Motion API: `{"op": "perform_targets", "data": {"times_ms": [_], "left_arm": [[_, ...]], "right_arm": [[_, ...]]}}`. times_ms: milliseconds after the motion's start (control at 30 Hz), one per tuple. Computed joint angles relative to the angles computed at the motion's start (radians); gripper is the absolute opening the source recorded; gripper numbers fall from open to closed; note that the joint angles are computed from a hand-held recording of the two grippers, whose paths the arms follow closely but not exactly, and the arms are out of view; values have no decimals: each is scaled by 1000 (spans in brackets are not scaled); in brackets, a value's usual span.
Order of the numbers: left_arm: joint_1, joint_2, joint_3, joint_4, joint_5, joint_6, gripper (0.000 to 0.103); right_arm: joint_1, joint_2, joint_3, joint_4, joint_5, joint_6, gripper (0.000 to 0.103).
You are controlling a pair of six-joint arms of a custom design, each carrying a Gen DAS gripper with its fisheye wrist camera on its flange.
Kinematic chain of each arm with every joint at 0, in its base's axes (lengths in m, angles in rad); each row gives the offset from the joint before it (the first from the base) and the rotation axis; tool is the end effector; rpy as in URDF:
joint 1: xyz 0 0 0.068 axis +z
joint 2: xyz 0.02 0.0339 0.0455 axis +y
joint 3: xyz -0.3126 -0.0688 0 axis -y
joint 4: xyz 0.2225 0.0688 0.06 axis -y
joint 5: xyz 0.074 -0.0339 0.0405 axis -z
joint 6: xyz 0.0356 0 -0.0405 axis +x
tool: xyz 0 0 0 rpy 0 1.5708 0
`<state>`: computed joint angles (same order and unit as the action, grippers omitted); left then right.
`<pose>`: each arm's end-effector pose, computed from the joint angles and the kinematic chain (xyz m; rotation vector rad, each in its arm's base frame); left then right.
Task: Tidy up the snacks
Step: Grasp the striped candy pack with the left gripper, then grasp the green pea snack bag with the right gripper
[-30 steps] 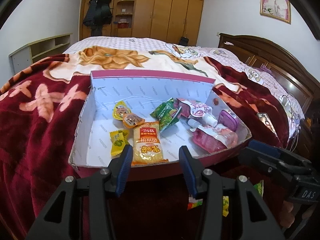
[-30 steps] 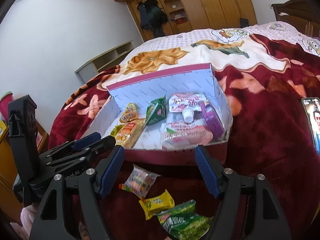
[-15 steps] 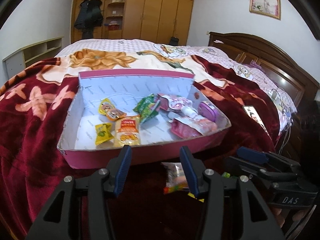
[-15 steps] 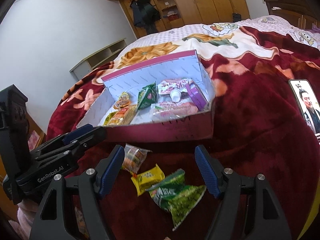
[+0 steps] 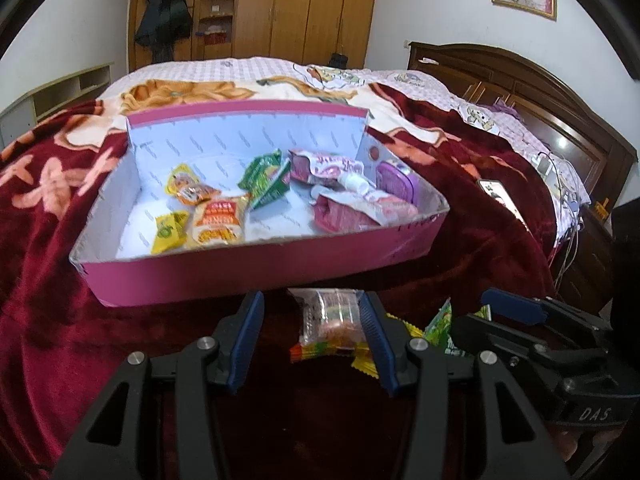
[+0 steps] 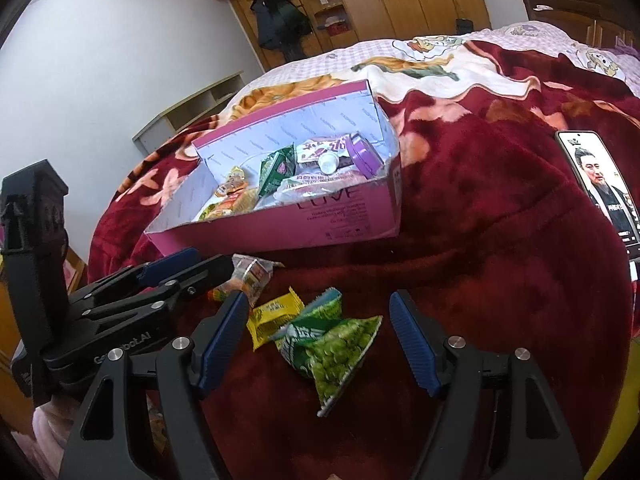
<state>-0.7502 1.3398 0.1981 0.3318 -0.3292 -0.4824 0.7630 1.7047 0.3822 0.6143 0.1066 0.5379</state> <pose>0.1321 -0.1074 0.1624 0.1578 2.3312 -0.2229 0.1888 0.1753 0.1512 -0.2054 2.3285 0.5520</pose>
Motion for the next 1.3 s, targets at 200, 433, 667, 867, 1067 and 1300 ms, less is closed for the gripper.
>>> {"op": "perform_targets", "data": {"times_ms": [200, 433, 667, 867, 1067, 1300], "left_arm": [[-20, 61, 1, 39, -6, -10, 53], [-12, 151, 5, 97, -5, -6, 53], [-7, 207, 10, 131, -20, -12, 53], [-11, 231, 7, 156, -34, -14, 52], [-30, 235, -4, 174, -59, -22, 47], [-47, 194, -32, 186, -75, -32, 45]], "right_arm": [[6, 15, -19, 24, 8, -8, 75], [-12, 53, -48, 90, -17, -2, 75], [-11, 90, -70, 148, -20, -4, 75], [-15, 123, -86, 202, -27, -6, 75], [10, 155, -90, 234, 17, -5, 75], [7, 189, -109, 297, 10, 14, 75]]}}
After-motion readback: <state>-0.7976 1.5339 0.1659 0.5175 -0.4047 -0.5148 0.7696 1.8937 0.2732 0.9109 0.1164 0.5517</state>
